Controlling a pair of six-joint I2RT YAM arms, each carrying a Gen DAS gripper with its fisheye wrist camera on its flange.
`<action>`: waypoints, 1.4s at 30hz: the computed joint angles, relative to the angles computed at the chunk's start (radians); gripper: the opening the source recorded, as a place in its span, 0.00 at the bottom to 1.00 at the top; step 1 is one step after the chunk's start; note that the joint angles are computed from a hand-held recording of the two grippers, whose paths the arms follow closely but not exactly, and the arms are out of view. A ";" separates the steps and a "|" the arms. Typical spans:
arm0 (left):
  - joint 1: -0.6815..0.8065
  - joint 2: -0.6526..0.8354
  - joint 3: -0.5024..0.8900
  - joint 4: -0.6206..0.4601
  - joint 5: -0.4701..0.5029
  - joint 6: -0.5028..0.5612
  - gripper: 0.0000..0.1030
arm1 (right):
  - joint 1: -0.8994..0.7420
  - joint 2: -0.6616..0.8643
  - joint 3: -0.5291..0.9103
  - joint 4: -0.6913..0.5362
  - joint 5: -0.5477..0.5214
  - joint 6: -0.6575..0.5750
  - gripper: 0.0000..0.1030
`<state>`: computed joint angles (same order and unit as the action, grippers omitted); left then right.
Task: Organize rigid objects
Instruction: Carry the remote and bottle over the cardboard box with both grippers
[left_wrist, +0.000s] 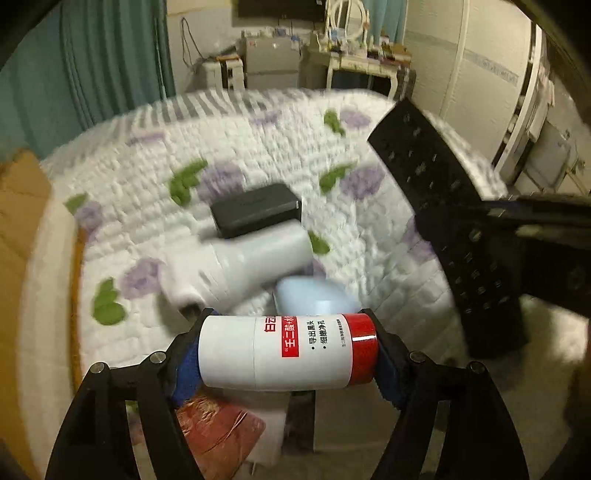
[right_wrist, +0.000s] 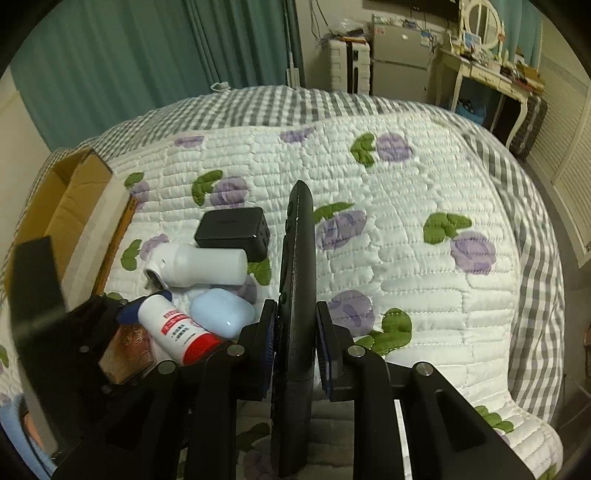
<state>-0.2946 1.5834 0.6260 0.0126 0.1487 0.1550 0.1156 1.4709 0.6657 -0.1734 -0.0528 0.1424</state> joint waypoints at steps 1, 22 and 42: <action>-0.006 -0.031 0.000 -0.025 -0.007 -0.004 0.75 | 0.005 -0.016 -0.003 -0.006 0.002 0.004 0.18; 0.707 -0.437 0.322 -0.584 0.401 0.371 0.75 | 0.549 -0.127 0.509 -0.473 0.339 0.269 0.18; 0.881 0.053 0.424 -0.361 0.426 0.494 0.75 | 0.624 0.464 0.919 -0.392 0.216 0.301 0.18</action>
